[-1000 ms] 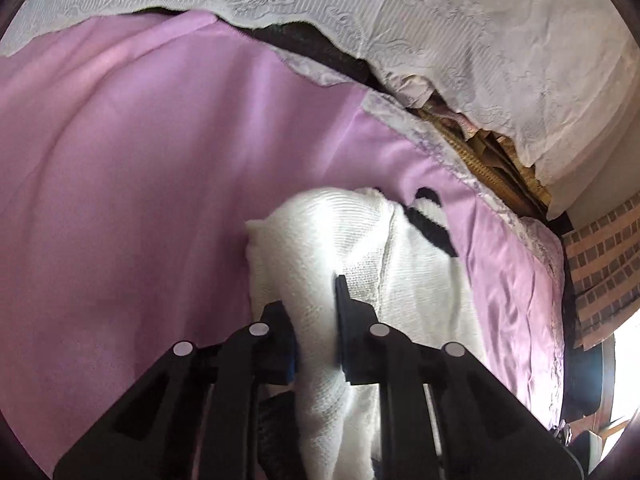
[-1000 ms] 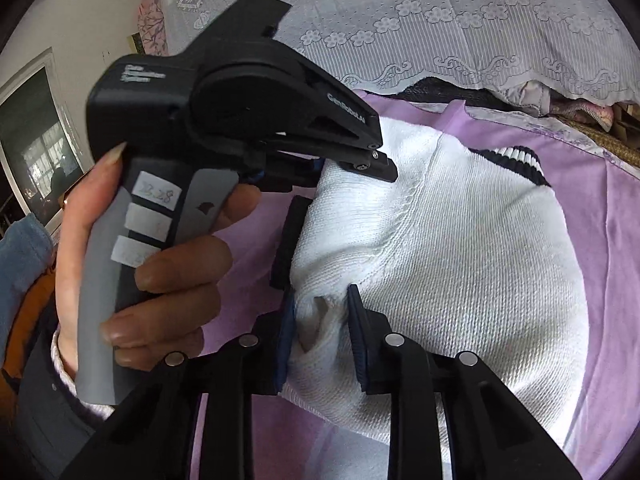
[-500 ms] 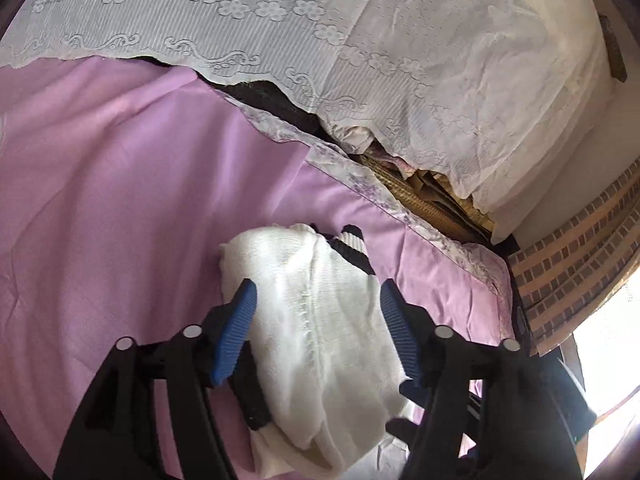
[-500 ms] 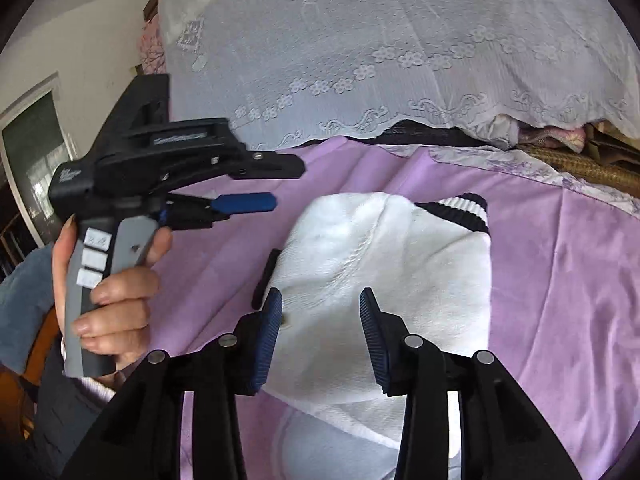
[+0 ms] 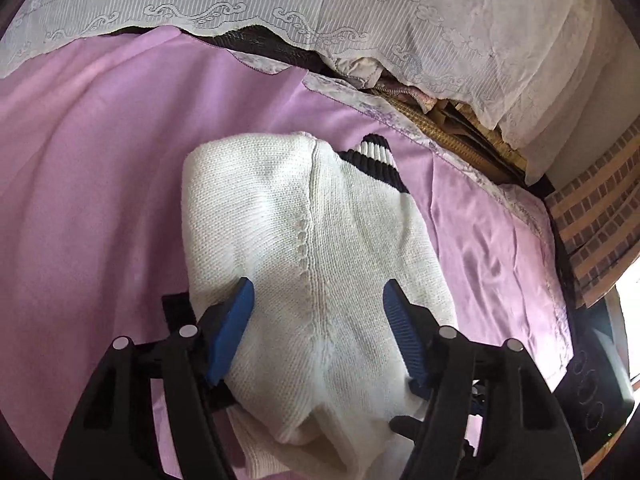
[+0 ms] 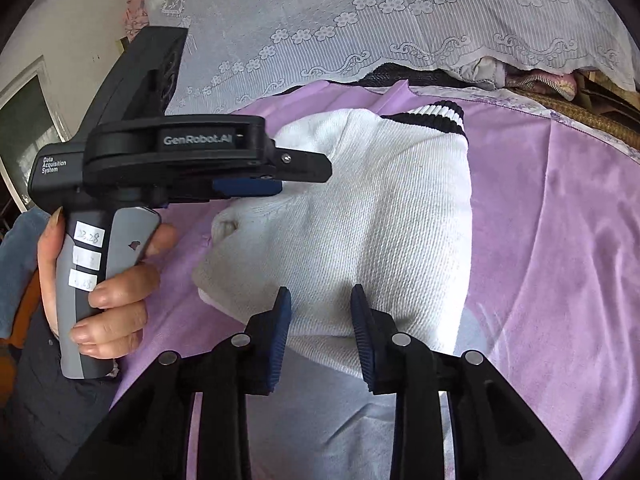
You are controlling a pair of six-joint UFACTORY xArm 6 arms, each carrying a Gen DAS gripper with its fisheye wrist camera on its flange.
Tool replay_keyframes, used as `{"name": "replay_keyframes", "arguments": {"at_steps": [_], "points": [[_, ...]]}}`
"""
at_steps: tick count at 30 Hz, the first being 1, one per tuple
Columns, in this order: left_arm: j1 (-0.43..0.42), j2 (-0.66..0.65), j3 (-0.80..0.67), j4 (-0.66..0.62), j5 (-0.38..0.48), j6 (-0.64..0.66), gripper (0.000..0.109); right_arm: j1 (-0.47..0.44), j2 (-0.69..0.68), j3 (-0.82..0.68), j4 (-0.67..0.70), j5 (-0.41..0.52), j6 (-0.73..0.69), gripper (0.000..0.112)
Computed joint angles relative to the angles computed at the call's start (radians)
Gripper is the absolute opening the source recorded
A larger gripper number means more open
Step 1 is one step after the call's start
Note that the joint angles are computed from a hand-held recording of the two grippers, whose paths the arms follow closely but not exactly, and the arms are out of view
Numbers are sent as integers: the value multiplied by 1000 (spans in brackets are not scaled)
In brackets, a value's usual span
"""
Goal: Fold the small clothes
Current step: 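Open both grippers and lift them off the folded sweater bundle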
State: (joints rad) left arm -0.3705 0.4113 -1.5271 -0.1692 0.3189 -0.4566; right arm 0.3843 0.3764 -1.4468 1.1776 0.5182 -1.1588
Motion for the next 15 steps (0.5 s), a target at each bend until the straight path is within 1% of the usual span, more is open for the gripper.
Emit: {"name": "replay_keyframes", "arguments": {"at_steps": [2,3,4,6,8,9,10,12,13,15], "points": [[-9,-61,63,-18,-46,21,65,-37,-3,-25,40,62,13,29],[-16,-88,90,-21,-68,36,65,-52,0,-41,64,72,22,29],[-26,-108,106,-50,-88,71,67,-64,10,-64,79,66,44,30],[-51,-121,109,-194,-99,208,72,-85,56,-136,76,58,124,31],[-70,-102,81,-281,-67,292,73,-102,129,-239,46,70,217,31],[-77,-88,65,-274,-42,293,73,-110,173,-301,28,93,262,31],[-81,-69,48,-226,-15,257,73,-116,224,-374,9,122,312,31],[-79,-35,31,-67,34,119,73,-119,322,-511,-34,175,395,31],[-78,-23,33,-41,41,92,72,-117,371,-578,-63,193,435,31],[-81,-29,64,5,4,71,72,-111,465,-706,-131,210,503,30]]}}
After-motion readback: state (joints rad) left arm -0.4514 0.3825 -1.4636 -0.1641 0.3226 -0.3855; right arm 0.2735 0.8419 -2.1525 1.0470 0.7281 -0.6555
